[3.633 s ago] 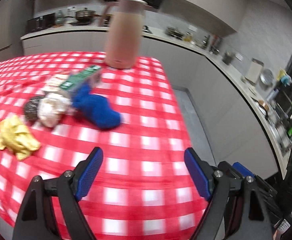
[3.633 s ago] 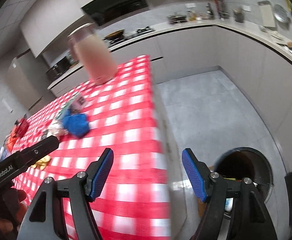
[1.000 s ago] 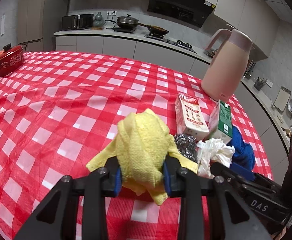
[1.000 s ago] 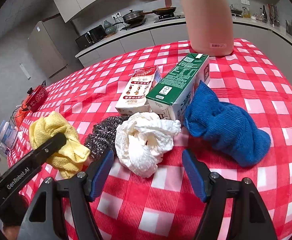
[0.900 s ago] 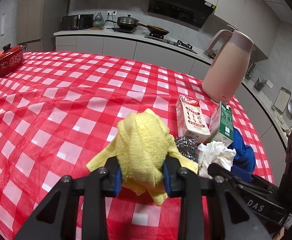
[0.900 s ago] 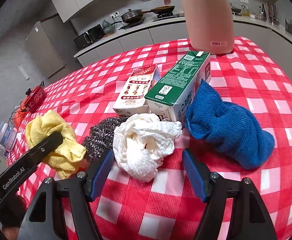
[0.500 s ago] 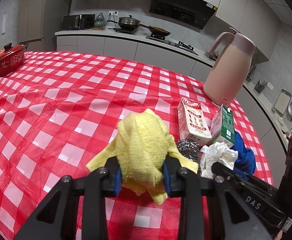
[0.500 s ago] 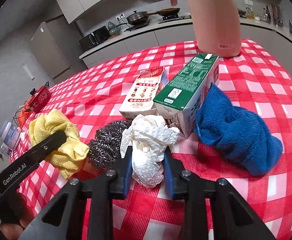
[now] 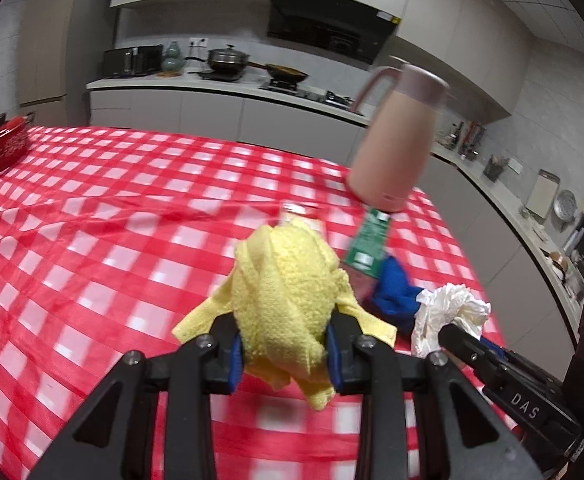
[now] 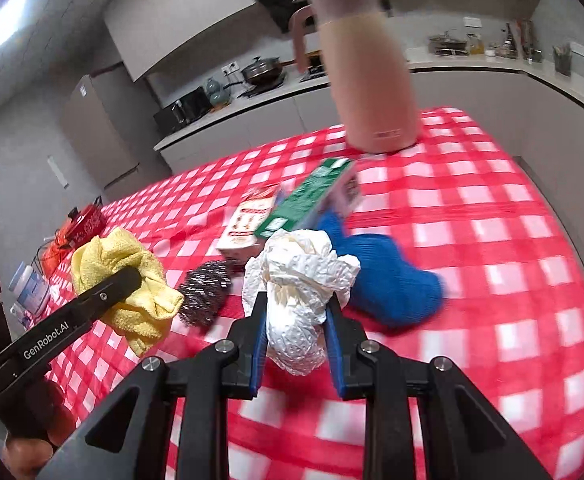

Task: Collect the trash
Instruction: 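Carry the cloth and tissue over the black bin and open both tools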

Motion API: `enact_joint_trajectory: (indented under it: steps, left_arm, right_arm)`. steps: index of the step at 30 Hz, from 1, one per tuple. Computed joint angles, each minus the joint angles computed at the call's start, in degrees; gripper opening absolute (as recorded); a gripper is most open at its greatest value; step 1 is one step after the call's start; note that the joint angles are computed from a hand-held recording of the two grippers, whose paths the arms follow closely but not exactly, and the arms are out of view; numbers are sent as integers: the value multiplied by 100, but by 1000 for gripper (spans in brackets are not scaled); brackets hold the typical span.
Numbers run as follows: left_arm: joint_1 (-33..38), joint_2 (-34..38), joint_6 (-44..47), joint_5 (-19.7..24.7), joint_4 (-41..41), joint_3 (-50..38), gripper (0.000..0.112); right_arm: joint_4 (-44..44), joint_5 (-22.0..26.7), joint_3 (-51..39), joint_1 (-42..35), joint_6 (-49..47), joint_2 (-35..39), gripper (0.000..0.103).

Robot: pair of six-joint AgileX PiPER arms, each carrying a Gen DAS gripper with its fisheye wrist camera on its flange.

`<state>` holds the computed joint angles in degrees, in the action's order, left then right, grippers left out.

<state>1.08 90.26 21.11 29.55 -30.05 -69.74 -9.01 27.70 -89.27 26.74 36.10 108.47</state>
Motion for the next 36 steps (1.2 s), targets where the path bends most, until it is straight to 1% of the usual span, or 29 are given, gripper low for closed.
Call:
enact_joint_trajectory:
  steps: [5, 9, 15, 17, 21, 27, 32, 36]
  left_arm:
    - [-779, -223, -874, -100, 643, 67, 34]
    - [-1491, -272, -1704, -159, 1300, -17, 34]
    - [-2626, -98, -2836, -151, 2204, -377, 34]
    - [-2997, 28, -3146, -135, 2452, -538, 34]
    - [-3626, 352, -3523, -57, 2718, -916, 34]
    - [-4442, 957, -3797, 142, 2835, -1573, 34]
    - [-4962, 1564, -3804, 439, 2708, -2254, 34]
    - [-5295, 2085, -3829, 797, 2605, -2876, 34]
  right_arm:
    - [-73, -265, 1112, -398, 18, -951, 28]
    - [209, -336, 1764, -871, -322, -1585, 28]
    - [931, -305, 2666, -1883, -1251, -2582, 28]
    - [1278, -263, 2927, -2313, -1701, -2892, 28]
    - [2260, -57, 3378, -3374, -2926, -3426, 28]
    - [3525, 434, 3839, -5040, -4669, -3894, 28]
    - [4395, 977, 4077, -6622, -6154, -3965, 28]
    - [4836, 1341, 4129, -7740, -7149, -3703, 28]
